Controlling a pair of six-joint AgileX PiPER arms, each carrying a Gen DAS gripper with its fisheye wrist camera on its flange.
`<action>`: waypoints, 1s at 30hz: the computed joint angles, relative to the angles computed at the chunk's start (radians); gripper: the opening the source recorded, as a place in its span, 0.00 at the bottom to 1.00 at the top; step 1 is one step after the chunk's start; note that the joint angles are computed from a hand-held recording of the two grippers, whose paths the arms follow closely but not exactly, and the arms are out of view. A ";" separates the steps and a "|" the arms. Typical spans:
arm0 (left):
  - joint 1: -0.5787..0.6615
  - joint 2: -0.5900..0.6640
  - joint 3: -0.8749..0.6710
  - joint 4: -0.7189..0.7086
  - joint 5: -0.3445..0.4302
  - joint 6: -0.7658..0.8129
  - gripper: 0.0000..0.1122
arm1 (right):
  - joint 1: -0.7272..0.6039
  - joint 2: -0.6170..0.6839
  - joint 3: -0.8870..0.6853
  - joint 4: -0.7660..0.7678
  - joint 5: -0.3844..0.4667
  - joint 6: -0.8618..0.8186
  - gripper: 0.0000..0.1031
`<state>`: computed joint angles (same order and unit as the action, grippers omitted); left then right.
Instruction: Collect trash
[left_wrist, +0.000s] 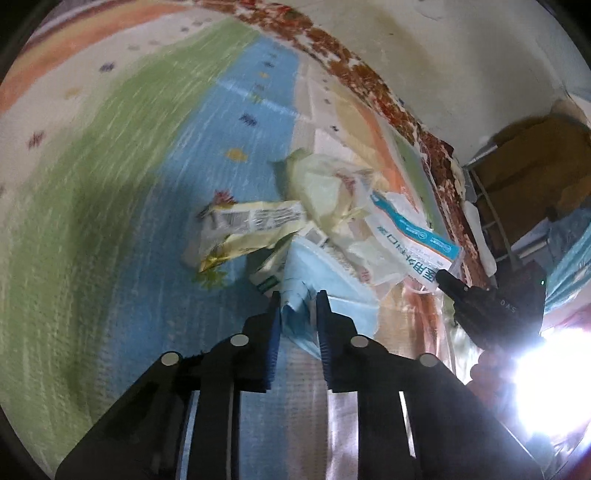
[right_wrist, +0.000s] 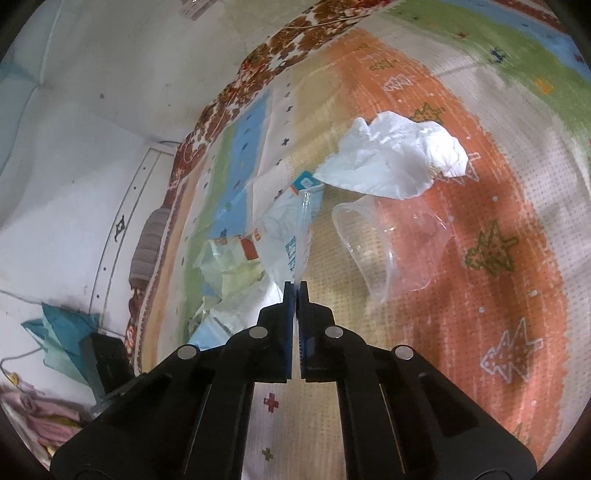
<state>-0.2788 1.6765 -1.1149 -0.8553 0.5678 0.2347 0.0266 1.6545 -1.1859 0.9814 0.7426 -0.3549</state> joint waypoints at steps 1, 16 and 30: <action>-0.006 -0.005 -0.006 0.018 0.000 -0.019 0.11 | 0.007 -0.009 -0.004 -0.021 -0.001 0.014 0.01; -0.130 -0.135 -0.159 0.589 0.161 -0.488 0.05 | 0.223 -0.206 -0.197 -0.632 0.093 0.406 0.01; -0.281 -0.253 -0.264 0.869 0.322 -0.705 0.05 | 0.429 -0.455 -0.177 -0.932 0.257 0.589 0.01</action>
<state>-0.5598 1.4239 -1.3787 0.0135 0.8900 -0.4706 0.4554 1.1991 -1.3634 0.0492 1.0001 0.2344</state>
